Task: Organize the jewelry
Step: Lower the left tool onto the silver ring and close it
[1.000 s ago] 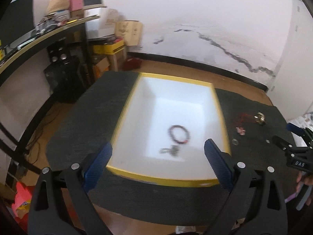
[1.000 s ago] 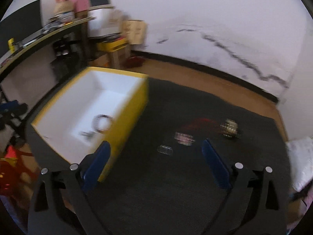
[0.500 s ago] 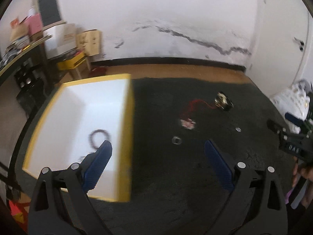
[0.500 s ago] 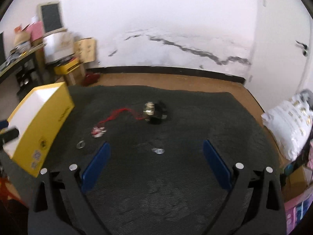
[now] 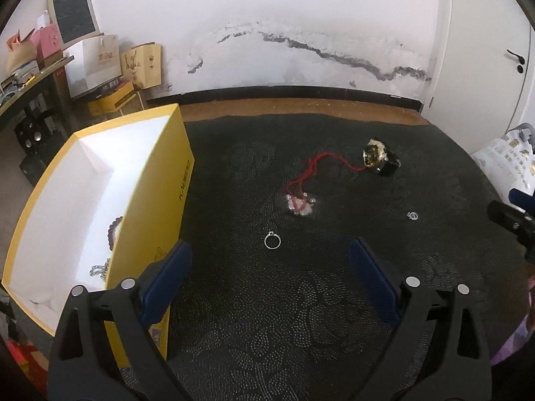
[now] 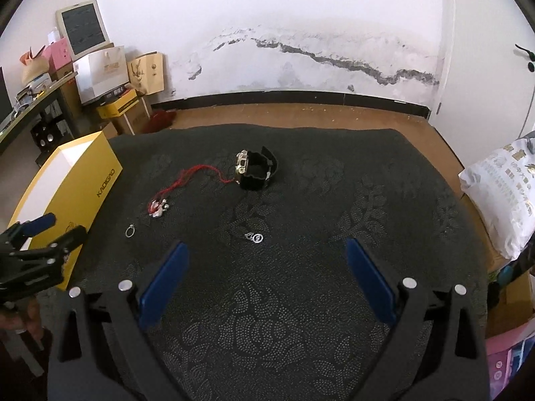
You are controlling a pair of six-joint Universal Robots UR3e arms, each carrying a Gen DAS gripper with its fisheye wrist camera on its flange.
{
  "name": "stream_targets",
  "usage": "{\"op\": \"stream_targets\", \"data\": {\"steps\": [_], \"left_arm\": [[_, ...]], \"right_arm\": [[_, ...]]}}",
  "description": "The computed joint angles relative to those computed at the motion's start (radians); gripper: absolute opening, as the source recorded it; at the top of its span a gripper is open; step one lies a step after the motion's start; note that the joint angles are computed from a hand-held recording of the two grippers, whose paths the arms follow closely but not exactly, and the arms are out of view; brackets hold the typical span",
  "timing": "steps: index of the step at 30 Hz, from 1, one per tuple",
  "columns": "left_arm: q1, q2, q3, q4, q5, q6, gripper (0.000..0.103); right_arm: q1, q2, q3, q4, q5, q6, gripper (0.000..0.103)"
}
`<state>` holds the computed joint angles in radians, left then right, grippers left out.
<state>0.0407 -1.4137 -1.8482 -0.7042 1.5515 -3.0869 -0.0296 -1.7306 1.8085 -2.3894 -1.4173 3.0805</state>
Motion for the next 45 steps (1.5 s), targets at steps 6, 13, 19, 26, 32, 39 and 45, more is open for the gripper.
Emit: {"op": "stream_targets", "data": {"steps": [6,13,19,26,32,39,45], "left_arm": [[0.002,-0.035,-0.037,0.071,-0.003,0.012,0.093],[0.014,-0.151,-0.059,0.165,-0.029,0.022,0.093],[0.010,-0.317,-0.016,0.211,-0.019,0.022,0.091],[0.018,-0.344,-0.030,0.270,-0.020,0.051,0.081],[0.000,-0.358,-0.010,0.290,-0.009,0.048,0.050],[-0.011,-0.351,-0.013,0.293,-0.013,0.059,0.018],[-0.009,-0.324,-0.015,0.263,-0.020,0.047,0.018]], "right_arm": [[0.020,0.007,-0.024,0.031,0.008,-0.004,0.092],[0.025,0.017,-0.046,0.063,0.011,-0.003,0.092],[0.019,0.026,-0.051,0.070,0.020,-0.003,0.092],[0.005,0.021,-0.036,0.067,0.039,-0.013,0.092],[-0.011,0.017,-0.042,0.073,0.067,-0.014,0.092],[-0.025,0.009,-0.031,0.071,0.080,-0.018,0.092],[-0.021,0.029,-0.035,0.071,0.070,-0.015,0.092]]}}
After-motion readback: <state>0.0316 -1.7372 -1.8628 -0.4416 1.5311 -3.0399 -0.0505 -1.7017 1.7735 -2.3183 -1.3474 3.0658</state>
